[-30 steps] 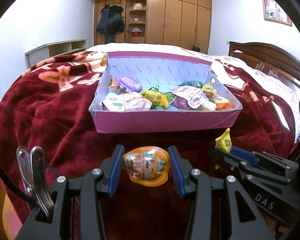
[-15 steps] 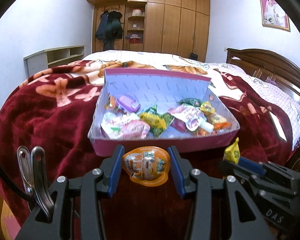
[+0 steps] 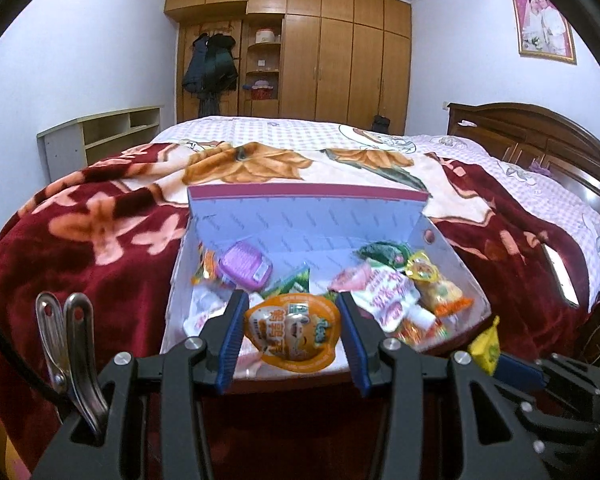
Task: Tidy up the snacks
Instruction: 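Carry the orange jelly cup and yellow candy over the pink box with both grippers, then lower both grippers into the box and open them to release the snacks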
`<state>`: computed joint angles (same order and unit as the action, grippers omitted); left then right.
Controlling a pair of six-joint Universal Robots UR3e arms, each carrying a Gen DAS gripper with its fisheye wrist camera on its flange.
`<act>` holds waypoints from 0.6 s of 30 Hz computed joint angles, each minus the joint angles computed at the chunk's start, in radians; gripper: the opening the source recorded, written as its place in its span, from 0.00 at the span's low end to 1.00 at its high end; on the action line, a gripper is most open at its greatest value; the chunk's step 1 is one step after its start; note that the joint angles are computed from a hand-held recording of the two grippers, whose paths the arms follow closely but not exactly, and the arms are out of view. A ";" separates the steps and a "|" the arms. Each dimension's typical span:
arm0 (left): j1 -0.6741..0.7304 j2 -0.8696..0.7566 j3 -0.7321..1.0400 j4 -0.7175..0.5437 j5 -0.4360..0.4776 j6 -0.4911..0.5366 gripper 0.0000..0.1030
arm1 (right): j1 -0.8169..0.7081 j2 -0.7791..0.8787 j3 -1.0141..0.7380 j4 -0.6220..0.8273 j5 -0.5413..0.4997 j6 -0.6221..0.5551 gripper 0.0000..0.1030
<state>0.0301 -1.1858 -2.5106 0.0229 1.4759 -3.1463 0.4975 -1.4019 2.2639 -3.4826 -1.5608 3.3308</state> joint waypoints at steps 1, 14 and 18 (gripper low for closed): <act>-0.002 -0.030 0.017 0.009 0.002 -0.001 0.46 | -0.003 0.002 -0.008 0.006 0.000 -0.003 0.29; 0.018 -0.277 0.135 0.084 0.019 -0.013 0.46 | -0.029 0.040 -0.120 0.074 0.009 -0.034 0.29; 0.029 -0.317 0.149 0.095 0.012 -0.011 0.48 | -0.032 0.052 -0.144 0.090 0.005 -0.040 0.29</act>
<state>0.0590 -1.5032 -2.3617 0.1181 1.4878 -3.1576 0.4650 -1.3496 2.1194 -3.3926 -1.5555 3.2911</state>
